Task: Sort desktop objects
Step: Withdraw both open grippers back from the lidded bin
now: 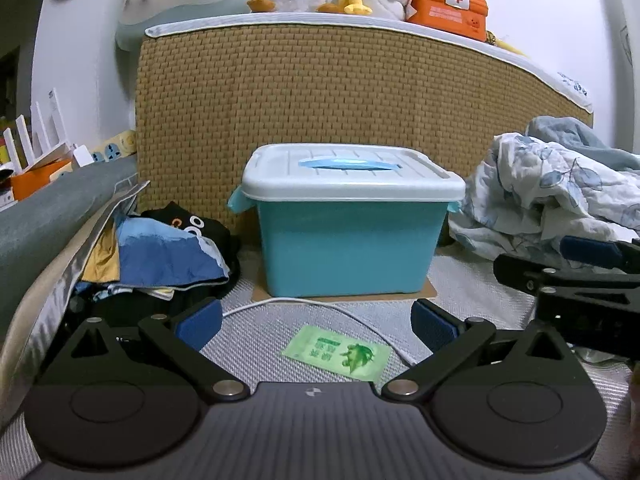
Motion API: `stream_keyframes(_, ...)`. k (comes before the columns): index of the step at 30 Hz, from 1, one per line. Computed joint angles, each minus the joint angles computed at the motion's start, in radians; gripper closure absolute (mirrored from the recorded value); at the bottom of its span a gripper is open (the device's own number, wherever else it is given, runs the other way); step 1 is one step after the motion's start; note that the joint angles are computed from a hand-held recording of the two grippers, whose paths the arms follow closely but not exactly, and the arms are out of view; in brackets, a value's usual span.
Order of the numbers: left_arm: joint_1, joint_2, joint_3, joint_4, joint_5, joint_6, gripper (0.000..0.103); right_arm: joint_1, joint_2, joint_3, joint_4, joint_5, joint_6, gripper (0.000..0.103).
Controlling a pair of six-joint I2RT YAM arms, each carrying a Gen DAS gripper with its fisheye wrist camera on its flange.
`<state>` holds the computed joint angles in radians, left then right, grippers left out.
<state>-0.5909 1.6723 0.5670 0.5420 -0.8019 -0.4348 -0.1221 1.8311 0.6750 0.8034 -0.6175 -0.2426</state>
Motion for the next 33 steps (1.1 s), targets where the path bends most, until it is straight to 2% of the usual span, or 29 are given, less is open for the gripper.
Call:
stream_keyframes(4, -0.035, -0.014, -0.018, -0.017, -0.036, -0.038, 0.0, -0.002, -0.004, -0.068, 0.106, 0.004, -0.008, 0.02)
stream_keyframes(9, -0.067, -0.029, -0.033, -0.047, -0.065, -0.093, 0.0, -0.016, 0.008, -0.126, 0.219, 0.023, 0.021, 0.008)
stream_keyframes(12, -0.087, -0.03, -0.037, -0.059, -0.085, -0.114, 0.0, -0.028, 0.001, -0.141, 0.222, 0.027, 0.027, 0.004)
stream_keyframes(33, -0.158, -0.04, -0.101, -0.057, -0.136, -0.19, 0.0, -0.108, -0.046, -0.216, 0.184, -0.058, 0.009, 0.004)
